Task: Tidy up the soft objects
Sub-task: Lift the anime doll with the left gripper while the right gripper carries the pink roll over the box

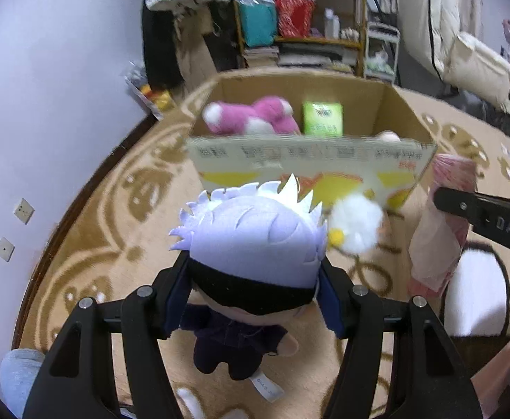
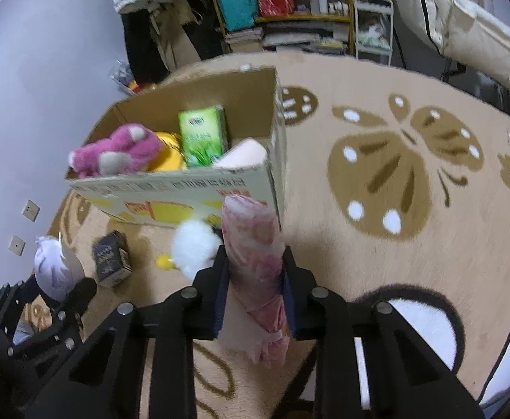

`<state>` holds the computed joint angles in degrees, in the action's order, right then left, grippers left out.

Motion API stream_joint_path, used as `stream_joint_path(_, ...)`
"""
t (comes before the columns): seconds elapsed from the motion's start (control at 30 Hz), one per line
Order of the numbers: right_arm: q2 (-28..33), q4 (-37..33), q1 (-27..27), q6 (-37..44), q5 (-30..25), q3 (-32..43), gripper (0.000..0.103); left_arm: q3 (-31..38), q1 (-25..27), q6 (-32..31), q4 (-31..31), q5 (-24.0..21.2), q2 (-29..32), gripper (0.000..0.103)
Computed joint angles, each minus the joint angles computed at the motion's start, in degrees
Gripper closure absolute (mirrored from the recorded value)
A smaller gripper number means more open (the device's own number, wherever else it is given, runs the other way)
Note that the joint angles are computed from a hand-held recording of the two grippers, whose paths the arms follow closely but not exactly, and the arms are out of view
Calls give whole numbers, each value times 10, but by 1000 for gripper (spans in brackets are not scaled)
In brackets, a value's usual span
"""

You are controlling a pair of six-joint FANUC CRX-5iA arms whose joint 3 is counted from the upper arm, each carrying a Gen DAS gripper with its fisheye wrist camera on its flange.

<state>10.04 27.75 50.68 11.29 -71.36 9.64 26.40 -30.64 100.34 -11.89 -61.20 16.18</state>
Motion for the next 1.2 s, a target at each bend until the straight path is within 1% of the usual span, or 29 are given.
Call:
stream_joint_path(0.13,-6,39,10,-6,9,-6,83,2,6,17,-17,15,-4,40)
stream_joint_path(0.3,-15,81,14,-15,31,-16,84,11,2,36,-44,21,-6,40)
stream_joint_path(0.6,-19,159,16,-17,59,-20,84,40,4,45,-64,30,4,40)
stream_joint_path(0.93,-14,211,-1,-17,96,-16,84,112,4,53,-87,35,40,40)
stream_joint_path(1.1,-6,231,-15,-11,118,-8,84,138,9,50,-86,37,59,40)
stream_joint_path(1.2,-5,243,-22,-14,134,-13,84,141,14,42,-76,46,64,40)
